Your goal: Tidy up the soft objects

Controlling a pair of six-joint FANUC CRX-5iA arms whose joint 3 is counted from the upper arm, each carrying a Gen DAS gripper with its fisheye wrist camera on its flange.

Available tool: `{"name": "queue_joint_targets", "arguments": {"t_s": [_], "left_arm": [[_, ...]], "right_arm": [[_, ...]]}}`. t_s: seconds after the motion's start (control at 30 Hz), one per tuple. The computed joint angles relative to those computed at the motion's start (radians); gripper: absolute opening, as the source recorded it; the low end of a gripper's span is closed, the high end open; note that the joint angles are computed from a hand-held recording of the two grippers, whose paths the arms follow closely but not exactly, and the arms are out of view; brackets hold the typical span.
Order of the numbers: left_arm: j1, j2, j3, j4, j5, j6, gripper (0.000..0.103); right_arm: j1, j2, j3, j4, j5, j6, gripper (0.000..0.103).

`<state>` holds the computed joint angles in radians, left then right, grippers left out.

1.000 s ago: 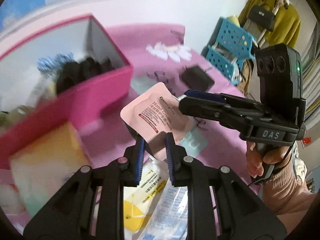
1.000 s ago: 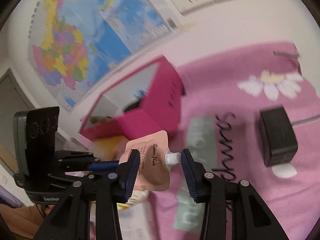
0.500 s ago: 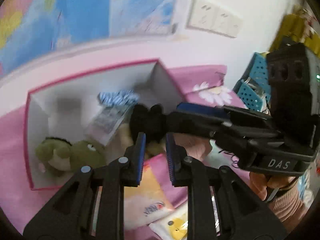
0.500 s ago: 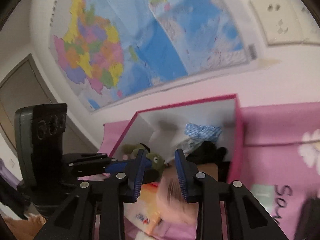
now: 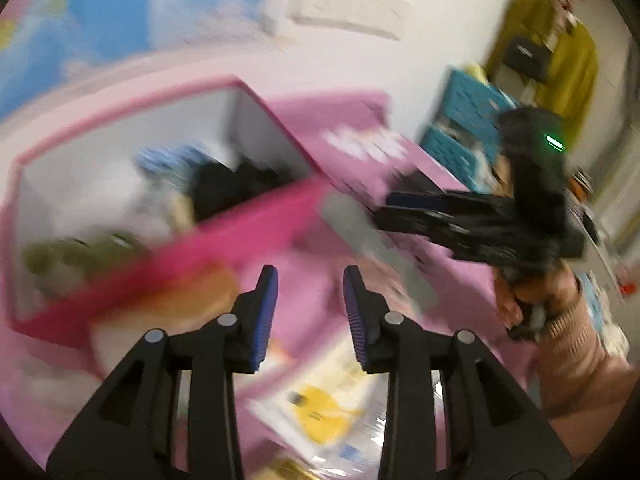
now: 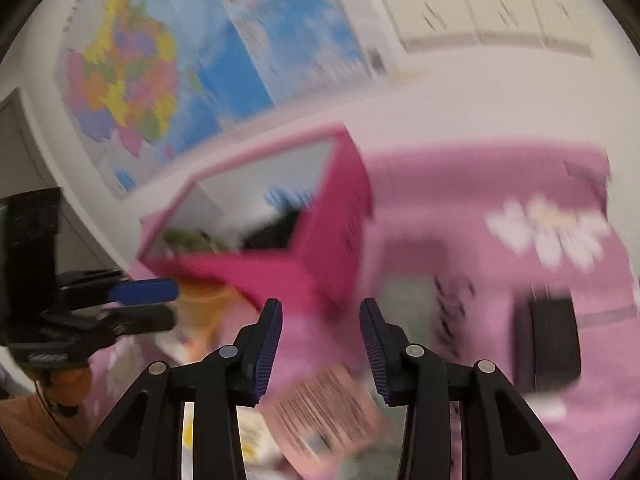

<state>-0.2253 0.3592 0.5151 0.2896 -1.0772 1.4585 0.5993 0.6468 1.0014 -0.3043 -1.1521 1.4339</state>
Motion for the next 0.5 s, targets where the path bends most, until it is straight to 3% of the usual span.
{"name": "queue_joint_targets", "arguments": {"t_s": [0.23, 0.33, 0.5], "left_arm": [[-0.042, 0.127, 0.077, 0.097, -0.168, -0.028, 0.037], [-0.046, 0.166, 0.105, 0.13, -0.197, -0.008, 0.037], [-0.038, 0.18, 0.122, 0.122, -0.174, 0.042, 0.037]], "right_arm": [[-0.038, 0.033, 0.01, -0.103, -0.106, -0.014, 0.042], [-0.055, 0.029, 0.004, -0.169, -0.099, 0.015, 0.047], [-0.075, 0.034, 0.016, -0.254, -0.13, 0.062, 0.048]]}}
